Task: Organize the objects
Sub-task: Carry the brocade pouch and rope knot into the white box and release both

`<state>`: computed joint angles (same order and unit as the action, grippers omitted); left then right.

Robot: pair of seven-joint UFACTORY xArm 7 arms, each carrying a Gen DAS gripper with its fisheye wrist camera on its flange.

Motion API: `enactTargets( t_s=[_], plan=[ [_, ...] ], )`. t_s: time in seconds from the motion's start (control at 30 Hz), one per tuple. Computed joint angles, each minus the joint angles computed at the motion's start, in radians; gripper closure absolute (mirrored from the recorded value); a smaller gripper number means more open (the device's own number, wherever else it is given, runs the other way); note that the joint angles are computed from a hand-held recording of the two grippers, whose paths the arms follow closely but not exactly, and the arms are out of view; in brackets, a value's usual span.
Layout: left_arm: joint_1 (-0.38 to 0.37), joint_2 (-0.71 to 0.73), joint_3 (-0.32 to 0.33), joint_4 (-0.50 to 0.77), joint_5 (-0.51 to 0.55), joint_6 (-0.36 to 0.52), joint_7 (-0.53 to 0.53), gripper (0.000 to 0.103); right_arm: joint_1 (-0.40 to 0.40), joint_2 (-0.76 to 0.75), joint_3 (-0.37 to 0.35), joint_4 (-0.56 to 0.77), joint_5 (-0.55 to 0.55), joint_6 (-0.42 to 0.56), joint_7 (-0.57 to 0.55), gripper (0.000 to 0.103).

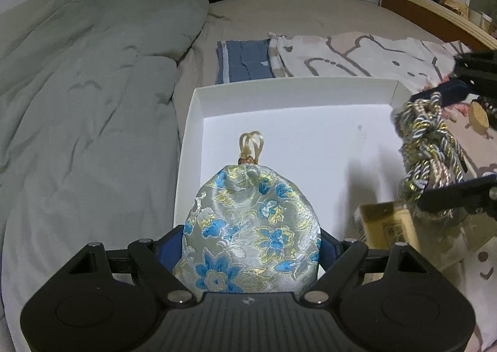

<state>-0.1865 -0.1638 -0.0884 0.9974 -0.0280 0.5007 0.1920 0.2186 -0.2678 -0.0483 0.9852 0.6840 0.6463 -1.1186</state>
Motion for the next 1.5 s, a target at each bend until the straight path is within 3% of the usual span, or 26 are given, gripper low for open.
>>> enactTargets(
  t_s=[0.2, 0.3, 0.53, 0.6, 0.67, 1.0, 1.23, 1.5],
  plan=[
    [0.0, -0.003, 0.004, -0.016, -0.003, -0.007, 0.013, 0.018, 0.008, 0.048, 0.016, 0.05, -0.011, 0.058, -0.036, 0.021],
    [0.017, -0.022, -0.014, -0.033, 0.064, -0.029, -0.039, 0.005, 0.006, 0.079, 0.027, 0.077, 0.002, 0.081, -0.057, 0.021],
    [0.025, -0.05, -0.004, -0.015, 0.083, 0.0, -0.042, 0.005, -0.003, 0.127, 0.057, 0.105, 0.039, 0.117, -0.125, 0.019],
    [0.027, -0.048, -0.004, -0.004, 0.087, 0.02, -0.045, 0.005, -0.004, 0.126, 0.061, 0.1, 0.067, 0.118, -0.149, 0.004],
    [0.03, -0.044, -0.007, 0.001, 0.098, 0.031, -0.053, 0.005, -0.007, 0.115, 0.067, 0.088, 0.063, 0.103, -0.152, 0.003],
    [0.025, -0.056, -0.015, -0.005, 0.116, 0.056, -0.073, 0.005, -0.032, 0.072, 0.045, 0.066, 0.028, 0.153, -0.118, 0.003],
    [0.014, -0.072, -0.01, 0.021, 0.068, 0.09, -0.094, 0.005, -0.037, 0.039, 0.02, 0.058, 0.055, 0.155, -0.101, 0.003],
    [0.023, -0.116, -0.03, 0.038, 0.085, 0.129, -0.198, 0.0, -0.061, -0.015, -0.006, 0.048, 0.062, 0.15, 0.008, 0.003]
  ],
)
